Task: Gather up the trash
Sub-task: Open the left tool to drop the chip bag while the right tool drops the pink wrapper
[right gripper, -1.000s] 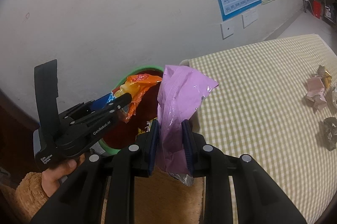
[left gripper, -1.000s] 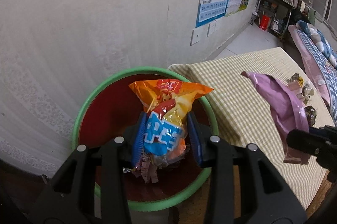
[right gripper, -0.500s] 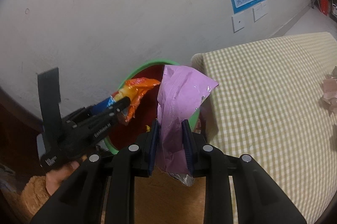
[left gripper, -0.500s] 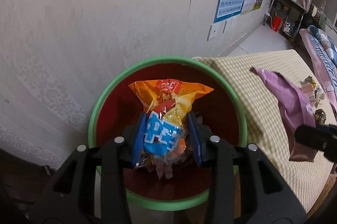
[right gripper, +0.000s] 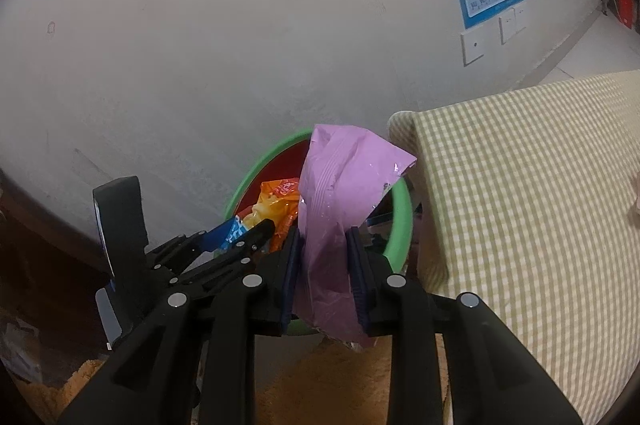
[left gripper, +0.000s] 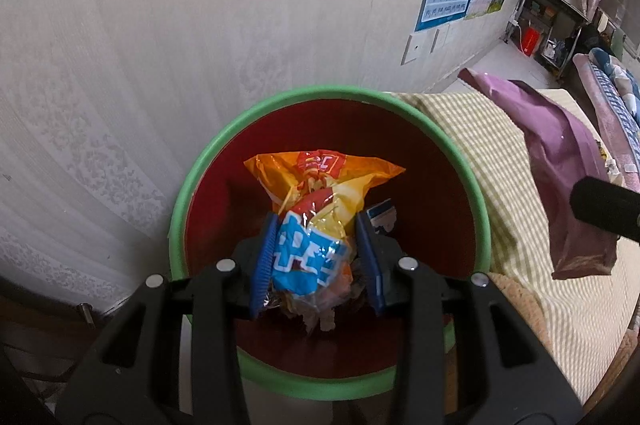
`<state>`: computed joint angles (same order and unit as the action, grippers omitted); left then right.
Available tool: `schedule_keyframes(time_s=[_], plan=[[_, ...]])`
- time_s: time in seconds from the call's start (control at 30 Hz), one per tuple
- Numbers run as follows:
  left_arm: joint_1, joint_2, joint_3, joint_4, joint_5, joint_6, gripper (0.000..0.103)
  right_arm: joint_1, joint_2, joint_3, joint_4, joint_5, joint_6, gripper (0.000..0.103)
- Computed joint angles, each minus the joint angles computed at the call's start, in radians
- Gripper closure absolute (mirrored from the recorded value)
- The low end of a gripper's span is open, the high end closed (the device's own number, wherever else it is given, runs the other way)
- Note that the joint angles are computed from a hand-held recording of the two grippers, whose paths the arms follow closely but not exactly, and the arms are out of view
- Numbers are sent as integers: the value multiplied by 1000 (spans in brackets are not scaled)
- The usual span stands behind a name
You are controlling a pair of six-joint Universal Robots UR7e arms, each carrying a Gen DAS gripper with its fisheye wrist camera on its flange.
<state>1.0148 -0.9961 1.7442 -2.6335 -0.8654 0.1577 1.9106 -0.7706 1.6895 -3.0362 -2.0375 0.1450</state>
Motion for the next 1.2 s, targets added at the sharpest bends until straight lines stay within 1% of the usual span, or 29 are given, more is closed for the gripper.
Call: schedule_keyframes(time_s=[0.27,0.47,0.8,0.93,0.97,1.0,1.03,1.07,1.2], plan=[[17,3,-11,40,0,-19,66,-11,28,-43,42,23,12,78],[27,5,-17,51,-1,-20,66,-13,39,-57,56,22,11,78],[31,15,-24,66,18,-29,66,-20,44,-56,63,30,41,78],[33,18,-27,75,23,-34,65,-17,50,-68,54,34,26,78],[33,18,-27,75,25,-34,63,-16,52,-69,46,37,23,77],[32,19,-27,75,26,-35,61,-16,53,-68,35,40,20,72],[33,19,-28,80,27,-40,57,-16,54,-67,23,41,20,67],[33,21,-31,82,28,-44,51,-17,51,-64,18,44,19,65],[31,21,-28,78,35,-45,43,-18,40,-50,1,48,29,61]])
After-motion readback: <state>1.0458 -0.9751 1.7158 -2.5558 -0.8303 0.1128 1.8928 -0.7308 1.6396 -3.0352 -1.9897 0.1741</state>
